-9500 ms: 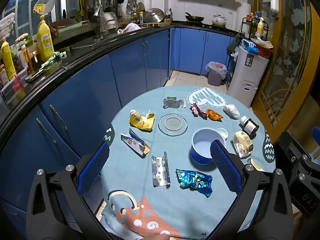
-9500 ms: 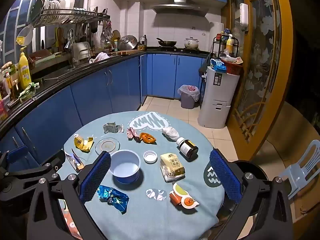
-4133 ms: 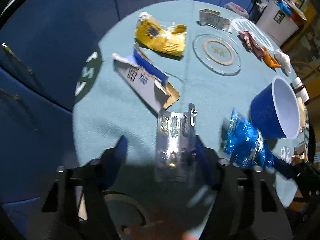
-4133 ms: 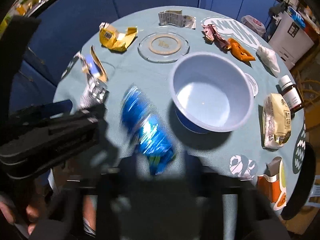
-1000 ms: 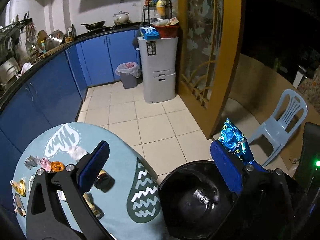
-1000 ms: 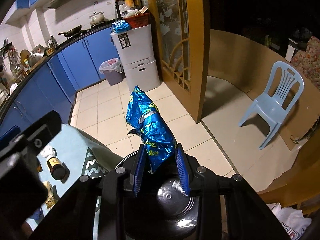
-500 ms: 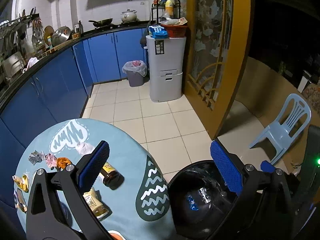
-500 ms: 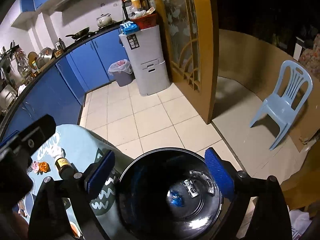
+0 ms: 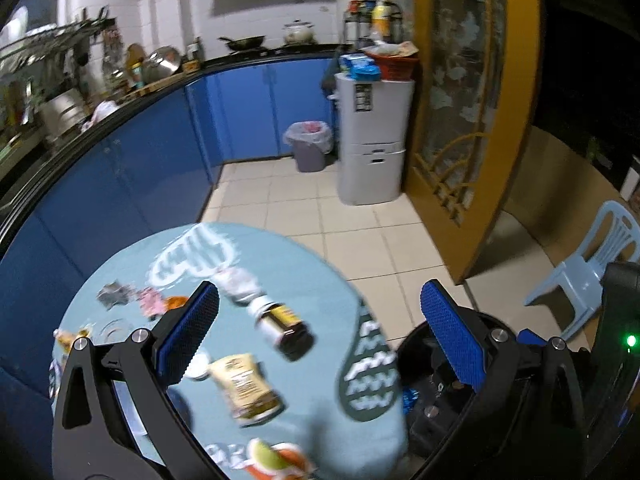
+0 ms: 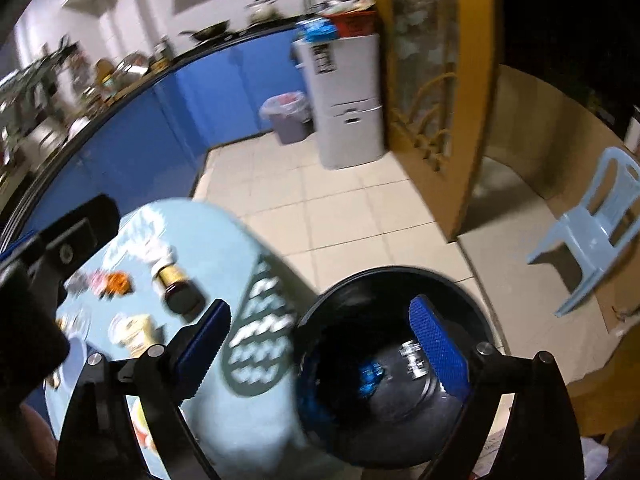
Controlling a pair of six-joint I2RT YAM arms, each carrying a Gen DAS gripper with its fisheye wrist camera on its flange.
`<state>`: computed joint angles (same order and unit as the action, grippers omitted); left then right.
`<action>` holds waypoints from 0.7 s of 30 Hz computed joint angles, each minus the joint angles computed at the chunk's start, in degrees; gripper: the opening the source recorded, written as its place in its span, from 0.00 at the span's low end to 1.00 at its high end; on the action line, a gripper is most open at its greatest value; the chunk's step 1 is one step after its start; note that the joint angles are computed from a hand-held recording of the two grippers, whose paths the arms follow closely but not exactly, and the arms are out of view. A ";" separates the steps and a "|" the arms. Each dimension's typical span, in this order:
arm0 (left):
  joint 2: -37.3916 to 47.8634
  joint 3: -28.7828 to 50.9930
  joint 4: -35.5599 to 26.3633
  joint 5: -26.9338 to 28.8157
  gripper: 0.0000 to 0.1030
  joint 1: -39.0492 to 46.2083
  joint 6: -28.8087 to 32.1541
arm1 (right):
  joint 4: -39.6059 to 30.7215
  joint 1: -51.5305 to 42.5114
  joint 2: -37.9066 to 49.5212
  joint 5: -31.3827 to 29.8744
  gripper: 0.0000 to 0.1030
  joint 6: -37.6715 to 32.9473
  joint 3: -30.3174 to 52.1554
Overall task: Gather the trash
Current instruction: 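Grasp the white-and-orange printed lid with the right tool while the left tool grasps the white bowl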
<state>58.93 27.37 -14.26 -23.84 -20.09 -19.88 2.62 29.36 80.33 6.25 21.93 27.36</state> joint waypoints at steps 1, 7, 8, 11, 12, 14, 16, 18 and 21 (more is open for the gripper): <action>-1.86 -1.01 -0.97 0.89 0.97 2.47 0.73 | -0.05 2.09 0.84 0.58 0.86 0.34 0.50; -7.77 -6.37 -2.62 4.36 0.97 15.34 5.98 | 0.04 10.08 6.61 3.16 0.86 2.43 3.33; -8.06 -7.38 -2.59 5.37 0.97 18.25 7.26 | 0.16 11.14 8.22 3.13 0.86 2.64 3.96; -8.92 -10.16 -2.41 8.17 0.97 27.46 11.35 | -0.20 12.21 10.81 0.86 0.86 3.22 5.09; -9.06 -10.76 -2.32 9.55 0.97 30.74 13.04 | -0.15 12.81 11.26 -0.04 0.86 3.52 5.07; -9.55 -12.43 -1.92 12.06 0.97 37.88 16.77 | 0.05 14.99 11.85 -1.44 0.86 4.42 4.84; -8.82 -13.80 -1.01 15.44 0.97 45.23 21.00 | 0.55 17.40 12.50 -3.19 0.86 5.18 4.43; -6.90 -14.86 0.72 17.96 0.97 50.49 24.27 | 0.37 19.83 13.61 -3.30 0.86 5.85 4.82; -1.23 -15.40 3.76 21.68 0.97 56.02 28.29 | 0.28 23.11 15.49 -3.23 0.86 7.34 5.32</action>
<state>57.70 11.97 -10.50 -2.16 35.93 8.42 2.90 52.46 95.82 3.02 29.26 32.67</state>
